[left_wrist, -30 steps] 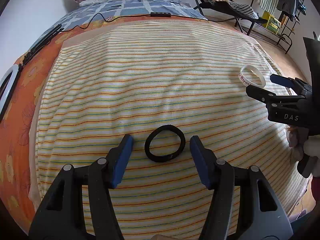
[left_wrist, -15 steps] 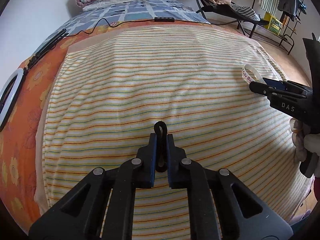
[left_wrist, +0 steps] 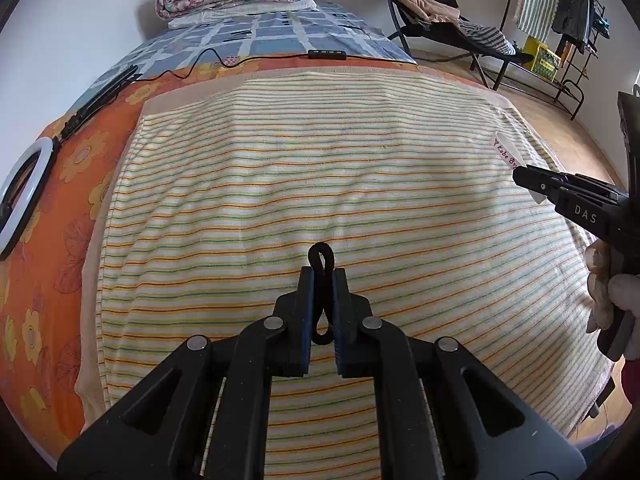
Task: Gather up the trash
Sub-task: 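Lift the hair tie and wristband and carry them over the blue basket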
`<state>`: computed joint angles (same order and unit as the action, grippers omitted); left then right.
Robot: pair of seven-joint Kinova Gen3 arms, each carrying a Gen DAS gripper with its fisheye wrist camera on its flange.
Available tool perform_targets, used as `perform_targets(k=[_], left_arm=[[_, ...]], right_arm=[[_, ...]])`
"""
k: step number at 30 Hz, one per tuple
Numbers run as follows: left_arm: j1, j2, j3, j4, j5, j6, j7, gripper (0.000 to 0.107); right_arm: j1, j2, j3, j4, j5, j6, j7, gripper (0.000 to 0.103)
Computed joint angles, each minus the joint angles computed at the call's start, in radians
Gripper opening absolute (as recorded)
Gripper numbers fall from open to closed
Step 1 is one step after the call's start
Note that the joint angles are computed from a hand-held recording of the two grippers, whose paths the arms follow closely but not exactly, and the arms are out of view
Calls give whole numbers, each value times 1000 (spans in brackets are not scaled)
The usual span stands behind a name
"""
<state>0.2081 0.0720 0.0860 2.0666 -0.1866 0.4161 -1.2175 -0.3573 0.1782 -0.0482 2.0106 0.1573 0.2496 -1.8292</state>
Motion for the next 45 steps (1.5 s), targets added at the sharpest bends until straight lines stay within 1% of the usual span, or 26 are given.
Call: perform_targets(k=[5,8,11,14,18,20,26,33,36,42,45], left_arm=[[-4,-47,9,14,18,14,-5,6],[-7,-79,22,20,26,26,-6,6],[-4,-112,42,27,11,39,18,6],[-1,-146,60,35,21,53,19,6],[2,-195,109,51,-23,78,74,6],[9,-223,119,62,-13,90,77,6],[16,-316,153,99,26,129,77,6],[20,-418,202,161,72,175,85,6],[19,-463,229,188,89,194,97,6],[25,-545,284,229,126,233,118,6],[25,-578,321,247,140,251,132,6]], right_arm=[[17,-51,-20,21,-18,9,15,13],[10,-88,-28,32,-1,24,7,13],[15,-133,-50,46,-9,46,12,13],[16,-181,-75,63,-7,71,3,13],[16,-254,-110,87,-23,109,10,13],[17,-288,-136,99,-12,126,-2,12],[-13,-392,-154,143,-93,165,51,13],[-43,-503,-188,209,-159,210,74,13],[-50,-551,-211,244,-180,231,69,13],[-84,-638,-218,305,-242,279,76,13],[-84,-682,-249,332,-258,306,64,13]])
